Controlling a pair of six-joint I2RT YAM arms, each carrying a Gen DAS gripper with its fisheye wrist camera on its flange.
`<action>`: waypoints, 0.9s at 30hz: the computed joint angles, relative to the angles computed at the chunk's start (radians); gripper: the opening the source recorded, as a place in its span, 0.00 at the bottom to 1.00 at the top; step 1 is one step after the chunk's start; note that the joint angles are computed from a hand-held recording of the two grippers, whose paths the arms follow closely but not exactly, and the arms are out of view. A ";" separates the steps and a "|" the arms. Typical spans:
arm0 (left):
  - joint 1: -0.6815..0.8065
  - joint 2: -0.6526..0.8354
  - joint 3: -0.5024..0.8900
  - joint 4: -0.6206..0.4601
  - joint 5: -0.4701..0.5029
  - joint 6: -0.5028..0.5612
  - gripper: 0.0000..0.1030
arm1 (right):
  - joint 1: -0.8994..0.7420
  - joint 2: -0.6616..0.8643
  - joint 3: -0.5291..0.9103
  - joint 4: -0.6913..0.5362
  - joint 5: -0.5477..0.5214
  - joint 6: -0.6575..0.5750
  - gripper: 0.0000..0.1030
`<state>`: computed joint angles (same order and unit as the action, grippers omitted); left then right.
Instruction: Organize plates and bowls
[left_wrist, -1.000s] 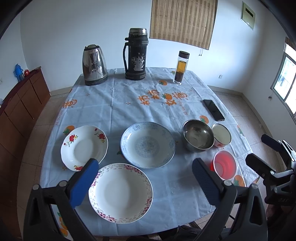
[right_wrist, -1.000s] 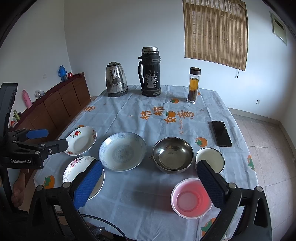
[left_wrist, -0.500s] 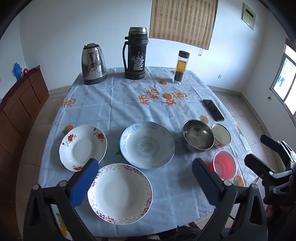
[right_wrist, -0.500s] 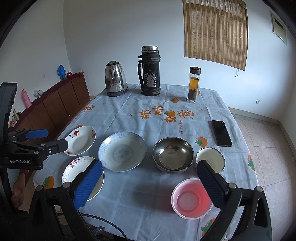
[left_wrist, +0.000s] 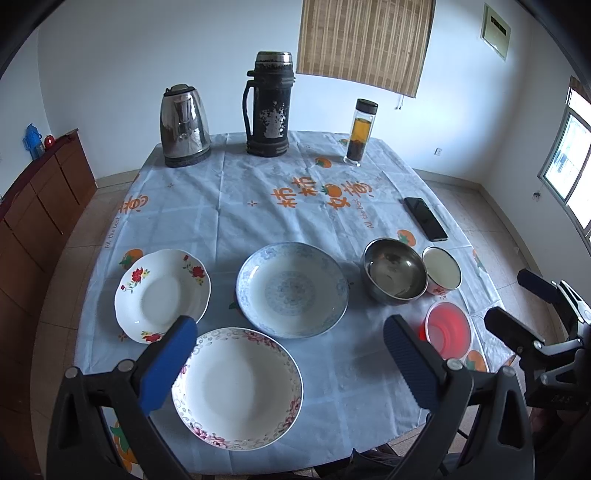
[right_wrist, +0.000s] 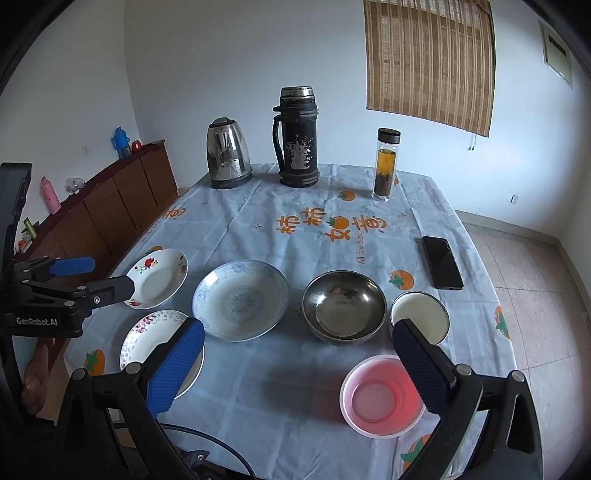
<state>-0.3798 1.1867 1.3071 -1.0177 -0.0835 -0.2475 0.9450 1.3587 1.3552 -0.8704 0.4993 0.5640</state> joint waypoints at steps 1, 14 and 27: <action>0.000 0.001 0.001 -0.002 0.000 0.000 1.00 | -0.001 0.001 0.000 0.001 -0.001 0.000 0.99; -0.005 0.050 -0.022 0.044 0.009 -0.029 1.00 | -0.045 0.044 0.025 0.006 -0.057 -0.047 0.99; 0.056 0.109 0.008 0.014 0.063 -0.023 1.00 | -0.102 0.103 0.051 0.016 -0.143 -0.099 0.99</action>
